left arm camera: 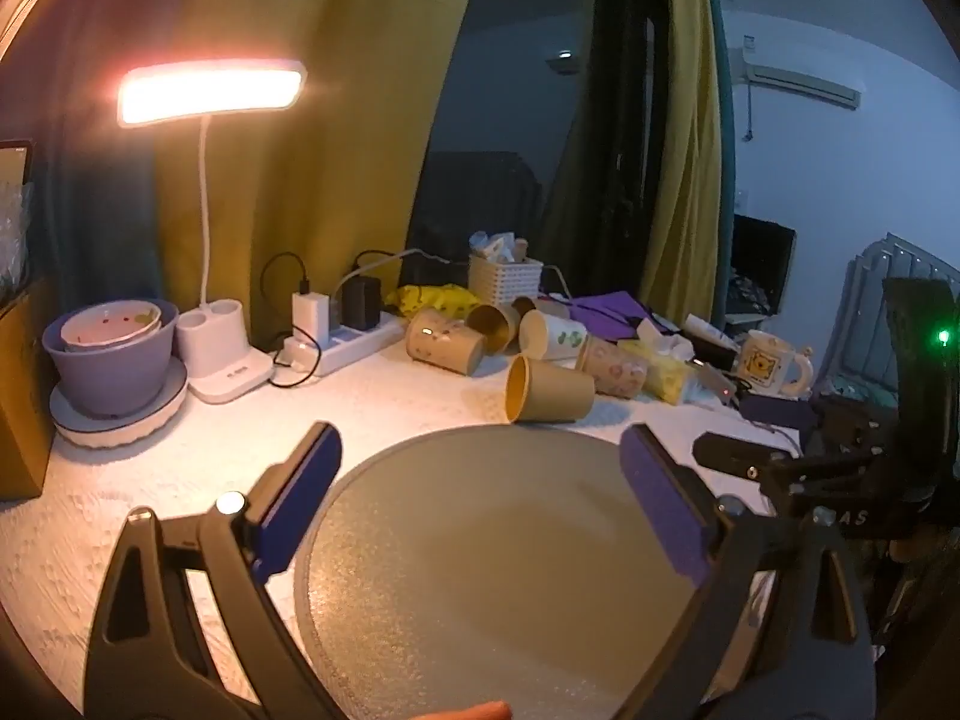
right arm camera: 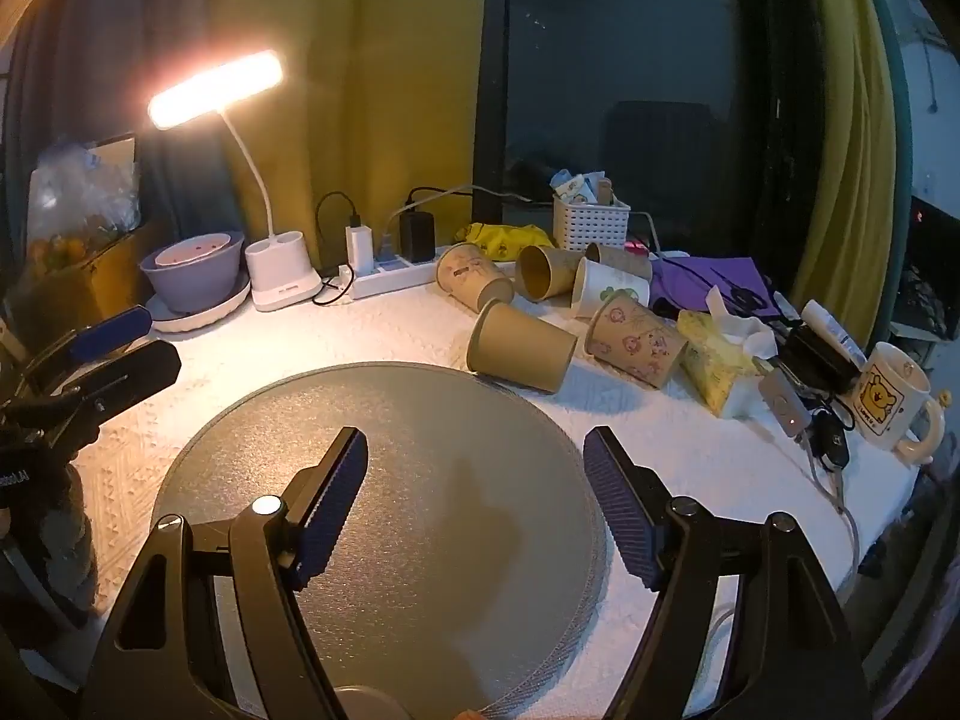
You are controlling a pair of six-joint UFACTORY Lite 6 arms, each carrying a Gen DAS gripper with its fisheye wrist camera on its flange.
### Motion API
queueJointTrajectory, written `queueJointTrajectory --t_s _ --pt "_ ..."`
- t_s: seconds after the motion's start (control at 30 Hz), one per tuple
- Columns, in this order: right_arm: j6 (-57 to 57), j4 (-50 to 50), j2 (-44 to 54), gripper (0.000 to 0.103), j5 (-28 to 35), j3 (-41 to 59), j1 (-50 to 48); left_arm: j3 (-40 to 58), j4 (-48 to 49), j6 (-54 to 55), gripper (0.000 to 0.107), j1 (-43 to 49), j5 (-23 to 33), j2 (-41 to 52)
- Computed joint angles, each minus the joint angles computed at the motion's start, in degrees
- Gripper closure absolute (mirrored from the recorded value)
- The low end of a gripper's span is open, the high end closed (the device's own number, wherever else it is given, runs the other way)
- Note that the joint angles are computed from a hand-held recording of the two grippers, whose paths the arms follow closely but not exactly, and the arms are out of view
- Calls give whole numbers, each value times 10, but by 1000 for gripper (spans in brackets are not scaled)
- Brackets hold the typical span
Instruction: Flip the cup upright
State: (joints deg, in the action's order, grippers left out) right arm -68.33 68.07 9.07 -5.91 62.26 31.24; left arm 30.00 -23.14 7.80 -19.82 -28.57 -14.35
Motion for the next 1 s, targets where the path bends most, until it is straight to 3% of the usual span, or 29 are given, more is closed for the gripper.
queueJointTrajectory --t_s 0.1,1.0 --pt "48 -49 0 25 -25 -13 18 1 -3 2 12 -3 0 1" --pt "37 -39 -10 26 -26 -16 22 -2 -10 6 12 -10 -6 -3"
